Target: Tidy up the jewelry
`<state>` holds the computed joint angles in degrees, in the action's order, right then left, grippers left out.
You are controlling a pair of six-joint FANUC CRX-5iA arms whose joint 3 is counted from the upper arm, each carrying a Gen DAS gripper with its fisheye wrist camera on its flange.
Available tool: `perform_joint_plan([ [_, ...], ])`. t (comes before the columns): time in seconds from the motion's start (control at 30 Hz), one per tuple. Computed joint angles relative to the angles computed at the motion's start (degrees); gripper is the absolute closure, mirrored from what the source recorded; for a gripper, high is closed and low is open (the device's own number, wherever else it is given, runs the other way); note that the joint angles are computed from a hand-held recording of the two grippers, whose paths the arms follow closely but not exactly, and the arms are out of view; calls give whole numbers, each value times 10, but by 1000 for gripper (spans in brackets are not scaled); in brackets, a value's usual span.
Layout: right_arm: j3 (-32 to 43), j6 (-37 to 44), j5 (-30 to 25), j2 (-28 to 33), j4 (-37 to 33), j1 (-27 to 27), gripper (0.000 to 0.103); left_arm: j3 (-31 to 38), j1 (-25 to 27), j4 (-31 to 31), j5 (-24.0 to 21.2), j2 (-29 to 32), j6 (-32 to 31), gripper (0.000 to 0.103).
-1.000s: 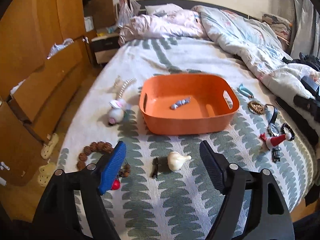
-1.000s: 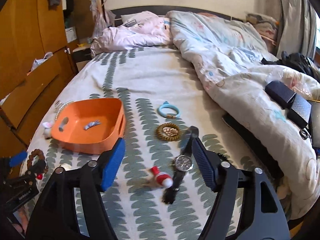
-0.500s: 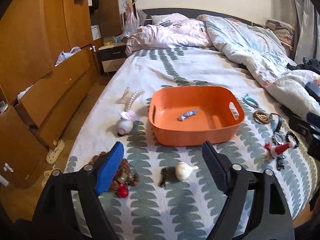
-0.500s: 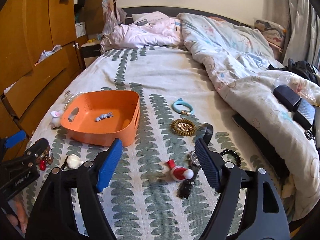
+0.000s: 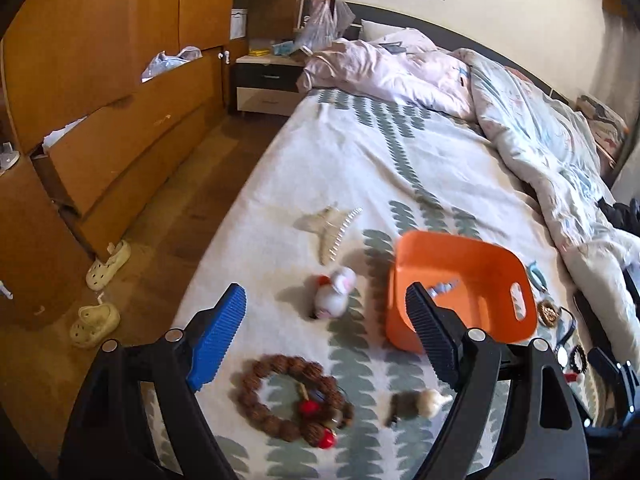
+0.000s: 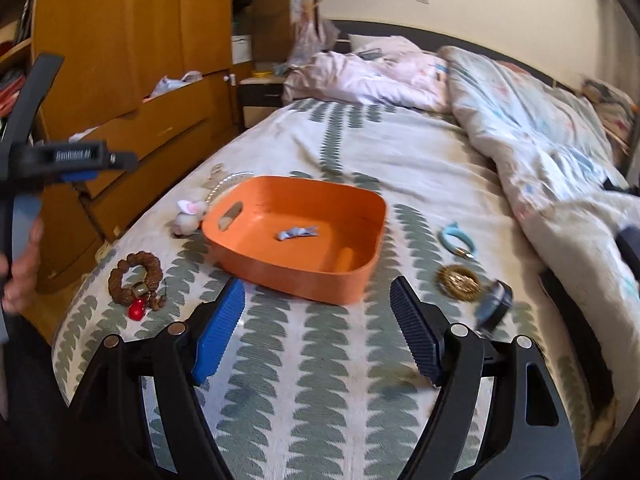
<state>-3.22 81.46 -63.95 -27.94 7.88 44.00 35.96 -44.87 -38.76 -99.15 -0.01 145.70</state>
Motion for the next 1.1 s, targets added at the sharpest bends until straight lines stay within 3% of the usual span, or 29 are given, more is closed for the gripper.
perform_joint_plan([
  [0.27,24,70,9,34,-84,-35,26,-1,4,-6,0,20,-47,22],
  [0.43,10,93,17,42,-71,-40,26,-11,21,6,19,31,-81,22],
  [0.53,19,98,7,55,-77,-53,26,-14,21,1,16,38,-89,17],
  [0.67,21,55,-15,61,-64,-63,21,-13,30,22,11,46,-80,17],
  [0.93,34,40,-18,64,-87,-93,15,11,4,4,-5,72,-98,15],
  [1.1,37,13,-29,74,-59,-68,14,22,5,8,-5,77,-94,15],
])
